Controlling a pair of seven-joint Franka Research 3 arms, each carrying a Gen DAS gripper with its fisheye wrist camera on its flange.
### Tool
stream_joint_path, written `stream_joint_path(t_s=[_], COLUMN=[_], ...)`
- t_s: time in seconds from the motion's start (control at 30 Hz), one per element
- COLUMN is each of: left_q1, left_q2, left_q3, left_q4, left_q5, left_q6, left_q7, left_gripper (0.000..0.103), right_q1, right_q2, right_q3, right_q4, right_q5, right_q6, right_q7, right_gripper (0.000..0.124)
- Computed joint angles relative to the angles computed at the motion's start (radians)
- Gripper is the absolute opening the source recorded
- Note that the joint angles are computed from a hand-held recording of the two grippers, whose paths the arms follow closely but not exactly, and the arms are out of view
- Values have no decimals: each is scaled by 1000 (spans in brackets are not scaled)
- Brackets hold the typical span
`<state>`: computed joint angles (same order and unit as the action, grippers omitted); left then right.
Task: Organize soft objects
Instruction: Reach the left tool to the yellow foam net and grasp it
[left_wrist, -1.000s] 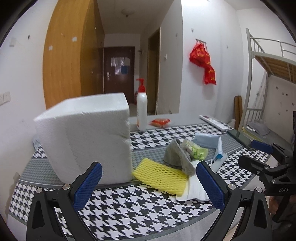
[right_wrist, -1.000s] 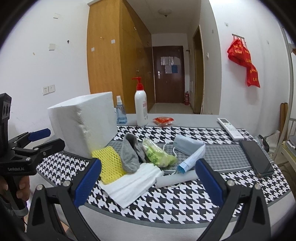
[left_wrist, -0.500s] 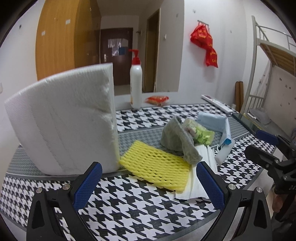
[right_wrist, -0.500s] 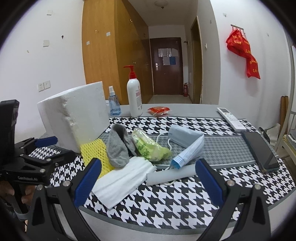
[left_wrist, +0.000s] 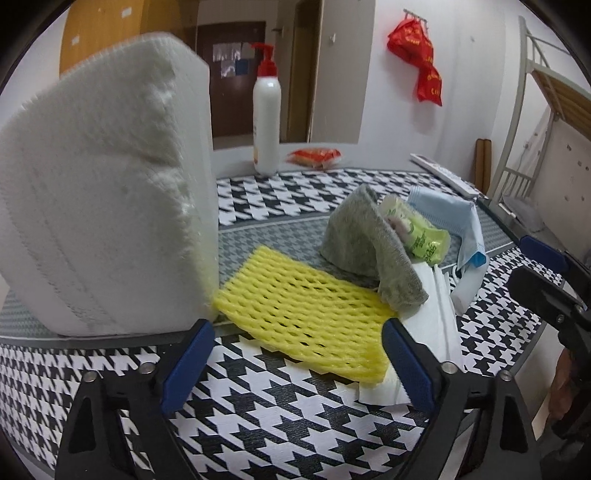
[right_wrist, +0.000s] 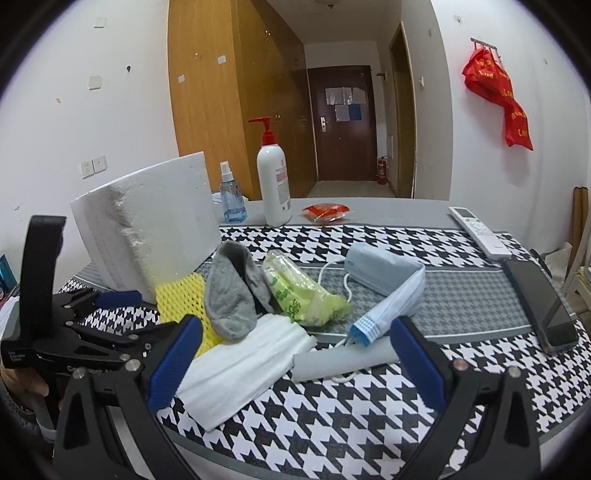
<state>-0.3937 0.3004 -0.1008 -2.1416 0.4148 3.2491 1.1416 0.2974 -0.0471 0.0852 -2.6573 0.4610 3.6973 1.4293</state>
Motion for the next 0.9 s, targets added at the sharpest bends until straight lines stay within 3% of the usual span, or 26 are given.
stream_joint_path(t_s=[0.07, 0.17, 0.33, 0.43, 0.57, 0.63, 0.73, 0.77, 0.9], left_q1=[8, 65, 82, 113, 204, 262, 265, 305, 321], left_q2=[11, 33, 48, 50, 65, 75, 72, 74, 60], left_q3=[-12, -79, -104, -143, -250, -316, -317, -361, -367], left_q4=[17, 48, 74, 73, 74, 72, 64, 55, 27], left_q5=[-2, -19, -30, -43, -97, -135, -153, -191, -147], left_q6=[-28, -81, -117, -115, -110, -100, -76, -57, -5], left_q7=[0, 18, 20, 45, 119, 157, 158, 199, 176], left_gripper=[84, 77, 73, 62, 48, 34, 18, 17, 14], right_q1=[-3, -10, -20, -27, -33, -35, -37, -37, -38], right_q2=[2, 5, 8, 10, 11, 12, 11, 14, 17], right_q3=[-7, -16, -25, -31, -32, -33, -32, -31, -35], right_q4=[1, 1, 0, -2, -1, 1, 5, 11, 22], right_q5=[-27, -69, -127, -169, -191, -207, -223, -221, -262], right_q6=[-2, -7, -13, -15, -20, -24, -35, -38, -57], right_q7=[17, 44, 81, 109, 120, 129, 132, 127, 154], right_gripper=[103, 103, 103, 103, 103, 103, 103, 103, 103])
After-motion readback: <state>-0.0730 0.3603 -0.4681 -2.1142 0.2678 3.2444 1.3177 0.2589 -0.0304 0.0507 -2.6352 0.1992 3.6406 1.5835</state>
